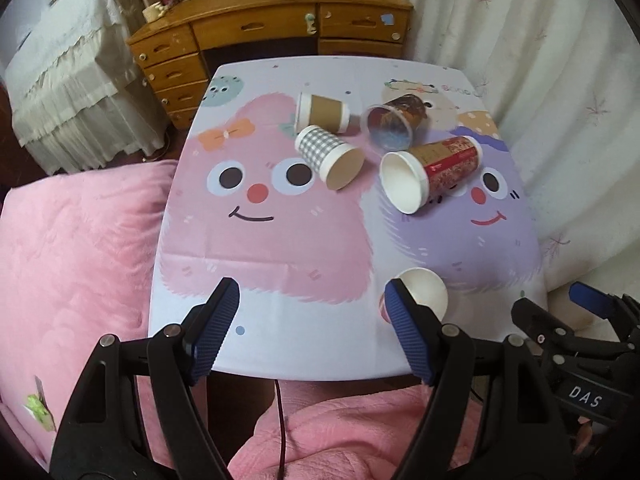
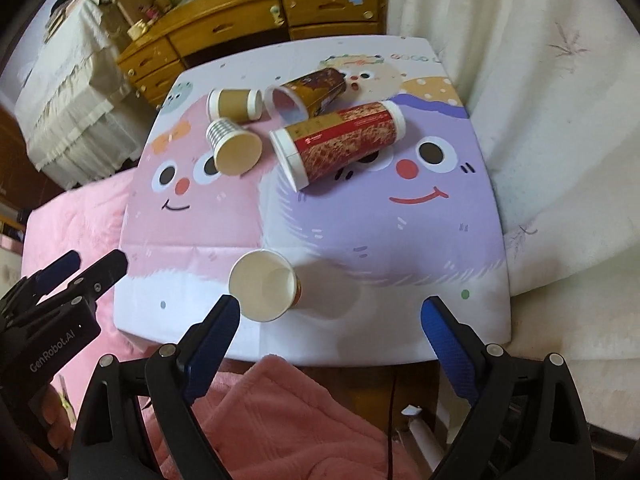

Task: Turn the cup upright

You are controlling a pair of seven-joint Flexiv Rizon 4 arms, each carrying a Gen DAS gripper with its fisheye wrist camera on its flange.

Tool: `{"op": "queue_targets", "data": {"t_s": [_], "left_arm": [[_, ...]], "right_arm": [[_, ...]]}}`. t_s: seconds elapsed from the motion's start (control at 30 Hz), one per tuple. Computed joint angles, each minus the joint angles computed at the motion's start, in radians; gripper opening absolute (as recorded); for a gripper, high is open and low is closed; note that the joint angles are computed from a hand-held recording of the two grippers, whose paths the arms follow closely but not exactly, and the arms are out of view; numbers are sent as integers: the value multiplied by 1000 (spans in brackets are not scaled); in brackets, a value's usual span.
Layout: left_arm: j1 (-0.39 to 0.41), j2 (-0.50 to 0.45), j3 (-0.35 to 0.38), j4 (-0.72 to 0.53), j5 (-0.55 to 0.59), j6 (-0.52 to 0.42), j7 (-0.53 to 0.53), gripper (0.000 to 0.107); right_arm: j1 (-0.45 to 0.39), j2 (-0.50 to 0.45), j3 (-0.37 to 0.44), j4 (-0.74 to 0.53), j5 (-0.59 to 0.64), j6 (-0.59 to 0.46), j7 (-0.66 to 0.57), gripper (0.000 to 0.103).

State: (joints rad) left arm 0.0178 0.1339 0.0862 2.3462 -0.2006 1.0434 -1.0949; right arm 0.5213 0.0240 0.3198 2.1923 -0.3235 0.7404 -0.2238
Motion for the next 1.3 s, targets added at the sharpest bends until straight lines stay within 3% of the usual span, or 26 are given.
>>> {"op": "queue_targets", "data": {"t_s": [0.13, 0.2, 0.4, 0.57, 0.73, 0.9, 1.3], "left_arm": [[9, 10, -6, 4, 59, -18, -31, 75], [9, 7, 0, 7, 48, -34, -25, 83], [26, 2, 6, 12, 76, -77, -47, 84], [35, -1, 11, 25, 91, -86, -40, 85], [43, 3, 17, 34, 83, -76, -46, 86], [46, 10, 20, 42, 72, -69, -48, 100], [40, 38, 22, 65, 43, -40, -33, 102]], "right_arm": [[2, 22, 12, 34, -37, 6, 85, 97], [7, 24, 18, 43, -41, -2, 105, 101], [25, 23, 27, 56, -20, -14, 124, 101], [27, 23, 29, 72, -75, -1, 193, 103], [41, 10, 30, 51, -69, -37, 168, 103], [50, 8, 31, 45, -83, -44, 160, 103], [55, 21, 35, 41, -107, -63, 151, 103]]}}
